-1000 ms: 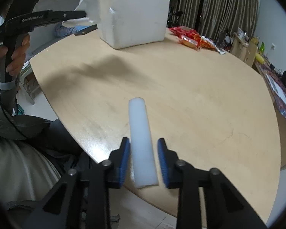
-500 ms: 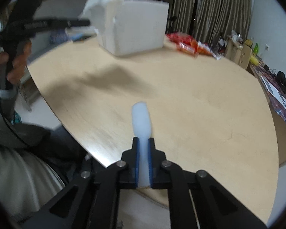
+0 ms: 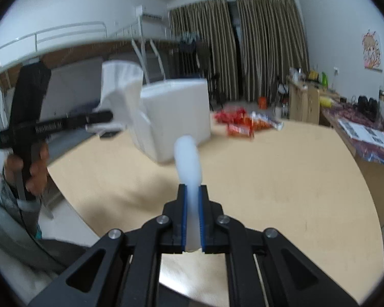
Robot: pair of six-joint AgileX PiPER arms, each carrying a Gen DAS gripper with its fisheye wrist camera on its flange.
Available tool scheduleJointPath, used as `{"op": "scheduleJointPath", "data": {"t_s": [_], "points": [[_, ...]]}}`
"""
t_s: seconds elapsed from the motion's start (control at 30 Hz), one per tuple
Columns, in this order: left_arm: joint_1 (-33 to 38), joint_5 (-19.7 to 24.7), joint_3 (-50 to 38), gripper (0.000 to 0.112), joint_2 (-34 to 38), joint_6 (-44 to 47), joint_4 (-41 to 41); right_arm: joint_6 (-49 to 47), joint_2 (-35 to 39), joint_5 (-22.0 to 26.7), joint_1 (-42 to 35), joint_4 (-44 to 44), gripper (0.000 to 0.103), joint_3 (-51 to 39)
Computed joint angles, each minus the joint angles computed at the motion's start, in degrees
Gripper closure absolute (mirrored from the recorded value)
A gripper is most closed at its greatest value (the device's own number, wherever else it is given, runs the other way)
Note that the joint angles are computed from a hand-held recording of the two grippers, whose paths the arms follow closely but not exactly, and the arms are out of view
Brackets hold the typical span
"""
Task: Organize soft objects
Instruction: 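Carry the tissue with the left tool over the foam box while the right tool carries the tube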
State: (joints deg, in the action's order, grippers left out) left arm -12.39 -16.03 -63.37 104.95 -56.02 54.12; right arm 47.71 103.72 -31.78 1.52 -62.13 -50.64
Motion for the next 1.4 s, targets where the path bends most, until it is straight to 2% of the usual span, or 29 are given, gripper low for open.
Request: {"op": "scheduleJointPath", "data": {"t_s": [0.13, 0.43, 0.6, 0.73, 0.9, 1.07, 1.17, 1.3, 1.4], "points": [[0.9, -0.3, 1.4, 0.104, -2.3, 3.7, -3.5, -0.7, -0.9, -2.8, 0.8, 2.8, 0.093, -0.3], [5.0, -1.8, 3.0, 0.104, -5.3, 7.2, -6.2, -1.2, 0.5, -5.8, 4.8, 5.7, 0.093, -4.6], [8.0, -2.5, 3.6, 0.104, -6.3, 9.0, -8.3, -1.1, 1.9, -5.6, 7.9, 8.9, 0.093, -7.7], [9.8, -1.5, 3.4, 0.104, -6.2, 14.8, -14.1, -1.0, 3.1, -3.7, 11.1, 11.3, 0.093, -10.7], [12.4, -1.1, 2.1, 0.104, -5.5, 15.2, -15.2, 5.1, 6.4, -1.0, 13.6, 9.2, 0.093, -17.4], [13.9, 0.0, -0.8, 0.104, -3.5, 11.6, -12.1, 4.0, 8.0, 4.3, 17.2, 10.8, 0.093, -22.2], [13.9, 1.6, -3.2, 0.104, -2.1, 11.5, -12.3, 0.0, 8.6, 8.4, 19.3, 15.2, 0.093, -24.4], [14.5, 3.2, -7.4, 0.104, 0.4, 4.1, -5.2, -4.0, 9.9, 13.0, 21.0, 19.7, 0.093, -28.0], [14.4, 4.0, -9.9, 0.104, 1.7, 0.4, -1.4, 2.4, 11.3, 15.2, 21.1, 13.9, 0.093, -31.5]]}}
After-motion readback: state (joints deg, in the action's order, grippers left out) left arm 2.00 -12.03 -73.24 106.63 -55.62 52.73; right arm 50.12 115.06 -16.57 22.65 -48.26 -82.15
